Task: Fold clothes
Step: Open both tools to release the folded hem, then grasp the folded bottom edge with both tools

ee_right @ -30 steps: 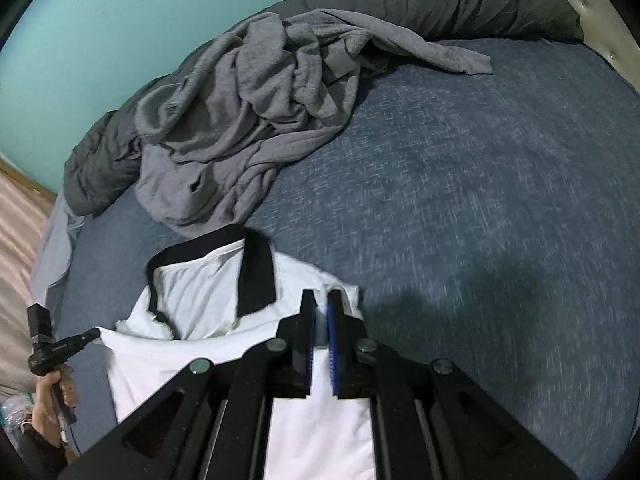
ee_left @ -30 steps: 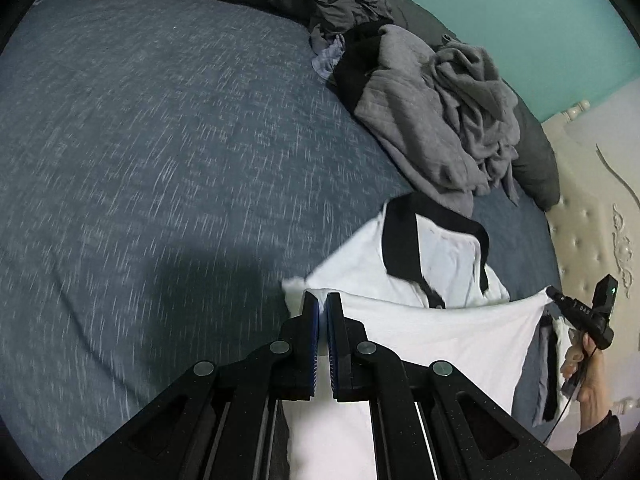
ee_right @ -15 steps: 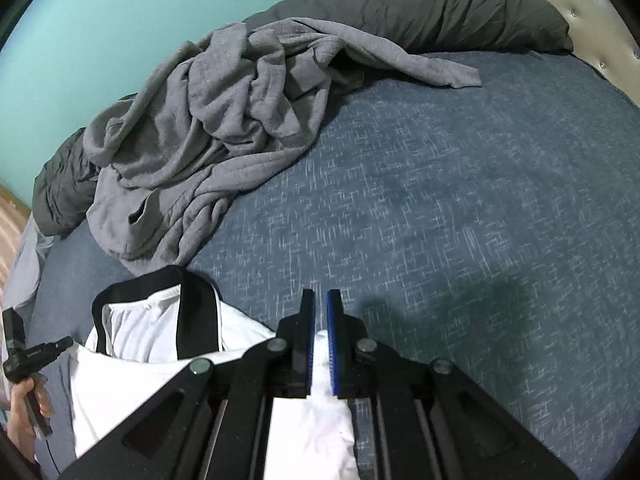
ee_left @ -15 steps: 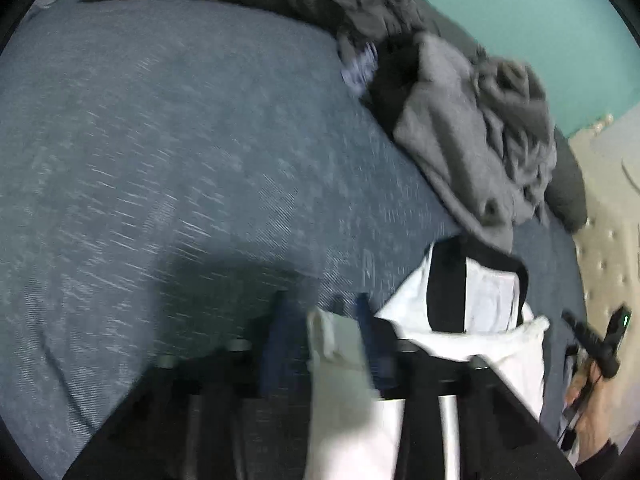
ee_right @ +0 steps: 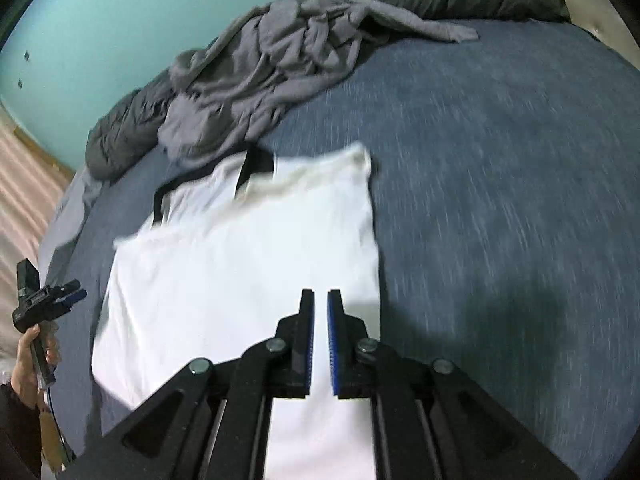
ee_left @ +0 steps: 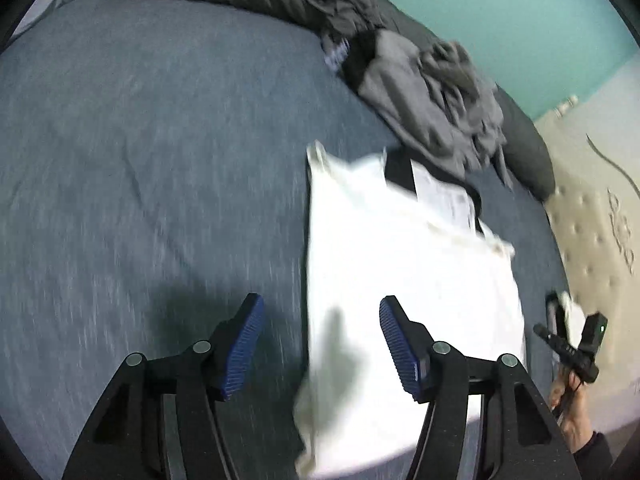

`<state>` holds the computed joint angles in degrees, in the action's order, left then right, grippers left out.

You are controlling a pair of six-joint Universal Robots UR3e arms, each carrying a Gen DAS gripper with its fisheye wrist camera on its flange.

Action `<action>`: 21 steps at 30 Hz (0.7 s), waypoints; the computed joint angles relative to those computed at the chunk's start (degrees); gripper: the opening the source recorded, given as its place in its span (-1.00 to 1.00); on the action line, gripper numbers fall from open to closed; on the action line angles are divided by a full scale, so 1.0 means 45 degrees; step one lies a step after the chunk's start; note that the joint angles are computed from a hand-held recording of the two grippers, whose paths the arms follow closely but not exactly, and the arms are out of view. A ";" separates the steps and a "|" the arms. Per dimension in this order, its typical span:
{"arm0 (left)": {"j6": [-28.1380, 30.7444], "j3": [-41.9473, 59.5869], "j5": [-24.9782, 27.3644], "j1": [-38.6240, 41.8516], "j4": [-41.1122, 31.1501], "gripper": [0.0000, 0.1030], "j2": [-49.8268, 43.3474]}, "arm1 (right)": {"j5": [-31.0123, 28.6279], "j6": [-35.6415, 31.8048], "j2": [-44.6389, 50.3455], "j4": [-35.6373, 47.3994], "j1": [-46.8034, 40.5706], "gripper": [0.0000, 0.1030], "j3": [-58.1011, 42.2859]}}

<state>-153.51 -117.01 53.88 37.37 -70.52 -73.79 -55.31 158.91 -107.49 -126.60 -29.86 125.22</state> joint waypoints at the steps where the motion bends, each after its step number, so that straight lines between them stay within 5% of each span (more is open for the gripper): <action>1: 0.0365 -0.0437 0.0052 0.0156 -0.0358 0.25 0.0526 | 0.0069 -0.0360 -0.0646 0.0553 -0.0312 -0.89 0.0377; 7: 0.2206 -0.2547 0.0423 0.1366 -0.2584 0.25 0.3349 | 0.0044 -0.2108 -0.3679 0.4115 -0.1916 -0.74 0.1535; 11: 0.3646 -0.3183 0.0430 0.2747 -0.4659 0.25 0.4843 | -0.0104 -0.3070 -0.4798 0.5728 -0.2661 -0.29 0.1743; 16: 0.5381 -0.3438 0.0669 0.3634 -0.6613 0.24 0.6294 | -0.0191 -0.4090 -0.5818 0.7349 -0.3966 -0.22 0.2201; 21: 0.5909 -0.3736 0.0709 0.3685 -0.6835 0.19 0.6641 | -0.0213 -0.5200 -0.6489 0.8857 -0.5317 -0.21 0.2786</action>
<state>-126.92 -133.82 57.08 53.95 -101.27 -43.90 -56.27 135.51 -136.69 -86.75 -53.79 137.76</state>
